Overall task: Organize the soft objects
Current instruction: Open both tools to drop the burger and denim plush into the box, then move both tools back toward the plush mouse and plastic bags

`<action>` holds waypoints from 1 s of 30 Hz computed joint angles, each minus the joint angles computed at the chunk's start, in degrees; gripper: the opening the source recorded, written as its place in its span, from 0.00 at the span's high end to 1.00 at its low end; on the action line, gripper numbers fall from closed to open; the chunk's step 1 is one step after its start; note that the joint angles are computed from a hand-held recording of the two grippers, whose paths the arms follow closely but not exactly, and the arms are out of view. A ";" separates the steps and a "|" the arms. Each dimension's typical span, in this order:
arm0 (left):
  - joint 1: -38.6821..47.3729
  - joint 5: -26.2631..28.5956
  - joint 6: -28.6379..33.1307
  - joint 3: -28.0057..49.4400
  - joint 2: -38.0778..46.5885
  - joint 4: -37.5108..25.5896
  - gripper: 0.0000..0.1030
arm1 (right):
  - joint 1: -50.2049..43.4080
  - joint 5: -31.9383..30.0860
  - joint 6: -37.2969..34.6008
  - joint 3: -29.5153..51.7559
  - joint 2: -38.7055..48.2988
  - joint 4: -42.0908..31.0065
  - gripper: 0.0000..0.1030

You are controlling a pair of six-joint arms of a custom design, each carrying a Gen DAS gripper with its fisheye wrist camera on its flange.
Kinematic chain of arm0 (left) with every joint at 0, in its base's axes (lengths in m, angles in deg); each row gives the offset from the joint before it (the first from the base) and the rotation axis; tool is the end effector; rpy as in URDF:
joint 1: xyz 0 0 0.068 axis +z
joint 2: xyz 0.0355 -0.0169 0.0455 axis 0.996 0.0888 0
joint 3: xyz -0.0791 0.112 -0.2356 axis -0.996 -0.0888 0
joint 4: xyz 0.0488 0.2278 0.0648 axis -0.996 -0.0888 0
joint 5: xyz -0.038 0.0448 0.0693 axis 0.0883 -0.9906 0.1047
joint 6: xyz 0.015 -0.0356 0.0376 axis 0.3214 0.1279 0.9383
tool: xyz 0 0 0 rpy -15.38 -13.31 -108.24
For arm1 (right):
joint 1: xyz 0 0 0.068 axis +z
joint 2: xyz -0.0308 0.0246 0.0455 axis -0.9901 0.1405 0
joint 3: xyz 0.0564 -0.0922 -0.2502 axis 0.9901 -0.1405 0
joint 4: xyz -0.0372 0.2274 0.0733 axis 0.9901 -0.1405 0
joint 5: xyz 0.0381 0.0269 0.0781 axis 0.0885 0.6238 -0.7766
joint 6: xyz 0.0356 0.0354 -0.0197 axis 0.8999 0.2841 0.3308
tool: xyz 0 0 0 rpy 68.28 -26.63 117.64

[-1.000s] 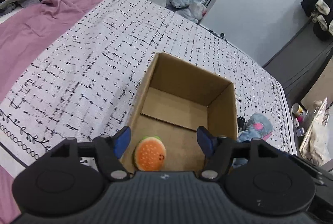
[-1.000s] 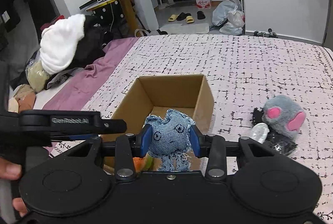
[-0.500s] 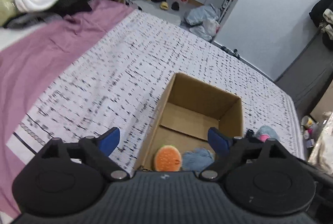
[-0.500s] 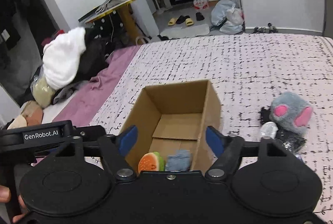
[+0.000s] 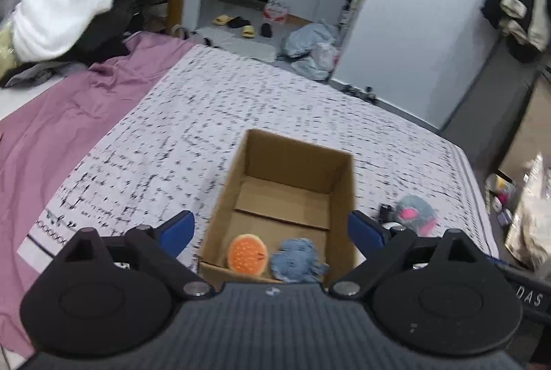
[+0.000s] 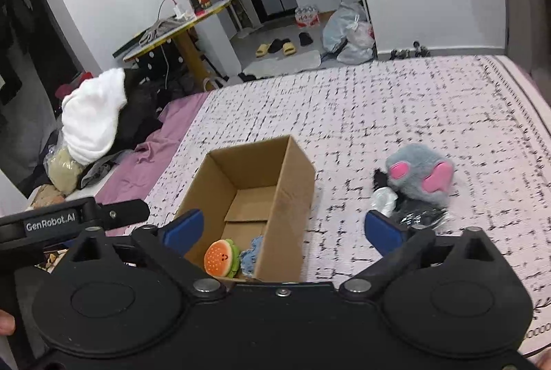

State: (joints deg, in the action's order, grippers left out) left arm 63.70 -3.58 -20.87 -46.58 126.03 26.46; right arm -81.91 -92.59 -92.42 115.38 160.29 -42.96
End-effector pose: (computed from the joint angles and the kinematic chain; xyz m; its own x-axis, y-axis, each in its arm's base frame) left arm 0.1883 -0.0582 0.2304 -0.5771 -0.4744 -0.6648 -0.4350 0.8675 -0.2415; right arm 0.2897 0.0201 0.1959 -0.6879 -0.1249 -0.7150 -0.4803 0.8169 0.3194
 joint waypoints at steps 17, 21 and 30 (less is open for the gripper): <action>-16.61 -12.36 -11.97 11.24 5.08 -14.29 0.00 | -13.83 -12.22 -10.27 2.84 -1.23 -10.11 0.00; -19.64 -14.97 -14.97 12.99 6.71 -16.12 0.00 | -16.49 -15.48 -13.74 4.11 -0.75 -13.65 0.00; -24.83 -18.93 -20.44 16.00 11.11 -19.14 0.00 | -21.43 -19.63 -19.42 5.28 0.96 -17.29 0.00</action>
State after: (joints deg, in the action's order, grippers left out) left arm 38.87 -22.51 -41.31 -30.58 137.14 7.32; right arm -103.34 -112.22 -111.85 120.66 161.24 -60.25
